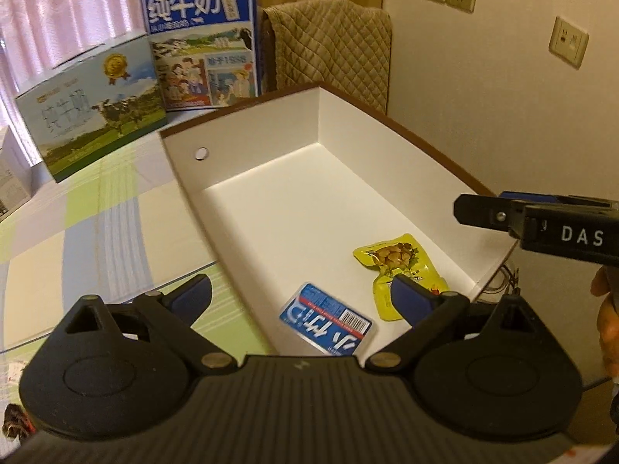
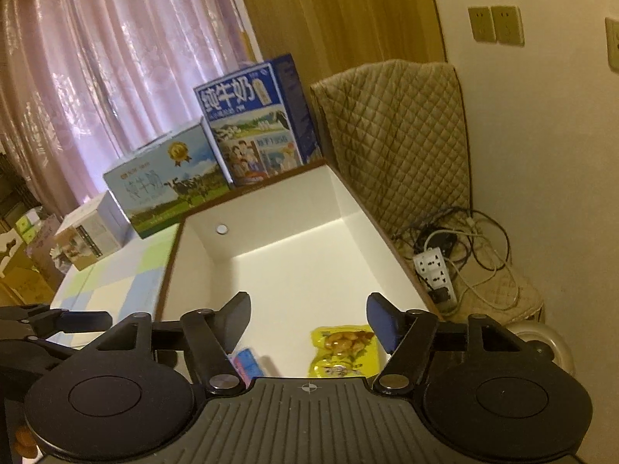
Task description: Organize objects
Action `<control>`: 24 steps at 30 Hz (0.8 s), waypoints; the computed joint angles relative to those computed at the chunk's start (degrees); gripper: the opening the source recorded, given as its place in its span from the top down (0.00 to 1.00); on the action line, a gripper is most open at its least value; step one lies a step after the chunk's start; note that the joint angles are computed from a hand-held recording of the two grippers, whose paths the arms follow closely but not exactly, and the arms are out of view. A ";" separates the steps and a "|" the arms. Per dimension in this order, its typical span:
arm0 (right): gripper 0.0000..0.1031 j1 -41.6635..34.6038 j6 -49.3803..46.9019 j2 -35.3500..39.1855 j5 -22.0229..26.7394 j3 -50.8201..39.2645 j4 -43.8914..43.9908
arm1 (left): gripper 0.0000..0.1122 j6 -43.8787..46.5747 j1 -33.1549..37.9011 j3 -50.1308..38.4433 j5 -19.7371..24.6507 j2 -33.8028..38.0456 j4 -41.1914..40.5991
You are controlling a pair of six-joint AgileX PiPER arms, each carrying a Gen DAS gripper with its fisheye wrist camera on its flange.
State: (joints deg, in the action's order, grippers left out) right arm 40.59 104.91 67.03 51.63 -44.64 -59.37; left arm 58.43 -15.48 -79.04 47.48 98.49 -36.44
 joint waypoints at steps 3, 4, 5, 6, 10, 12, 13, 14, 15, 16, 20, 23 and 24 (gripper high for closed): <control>0.35 5.86 2.38 0.82 4.24 -1.92 -1.47 | 0.13 1.67 3.52 -0.03 2.74 -1.53 -1.72; 0.35 7.60 3.19 1.33 5.40 -2.59 -1.96 | 0.13 2.51 4.83 0.13 3.56 -2.04 -2.39; 0.35 9.94 4.64 2.05 7.11 -3.23 -2.99 | 0.13 3.56 6.32 0.19 4.49 -2.50 -3.10; 0.34 11.95 5.62 2.88 8.64 -3.97 -3.78 | 0.13 4.73 7.80 0.34 5.33 -3.00 -3.74; 0.33 17.69 7.58 6.27 11.72 -7.44 -4.33 | 0.12 8.79 13.98 0.75 8.96 -4.24 -6.06; 0.33 19.71 9.28 7.87 12.04 -8.70 -4.46 | 0.12 10.83 17.36 0.81 11.08 -4.51 -6.99; 0.33 20.73 10.02 8.72 12.15 -9.28 -4.54 | 0.12 11.49 18.82 0.83 11.90 -4.55 -7.28; 0.33 21.80 10.45 9.71 12.30 -10.06 -4.48 | 0.12 12.24 20.40 0.58 13.11 -4.47 -7.57; 0.33 22.65 10.46 10.67 12.31 -10.91 -4.37 | 0.12 13.05 22.04 0.34 14.30 -4.43 -7.74; 0.33 23.38 10.38 11.76 12.23 -11.81 -4.34 | 0.12 13.73 23.47 0.24 15.05 -4.44 -7.82; 0.33 25.55 10.71 16.34 11.44 -15.36 -4.30 | 0.12 16.52 29.41 -0.88 18.38 -3.59 -7.85; 0.33 25.58 11.79 19.04 8.55 -16.98 -4.19 | 0.12 17.81 33.17 -2.10 19.95 -2.46 -7.62; 0.33 25.49 11.96 19.99 7.65 -17.56 -4.08 | 0.12 18.22 34.38 -2.30 20.24 -2.12 -7.61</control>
State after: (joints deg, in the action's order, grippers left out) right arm 66.08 116.87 87.01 59.29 -62.20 -63.45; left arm 76.65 18.90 -81.34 67.72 96.37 -44.04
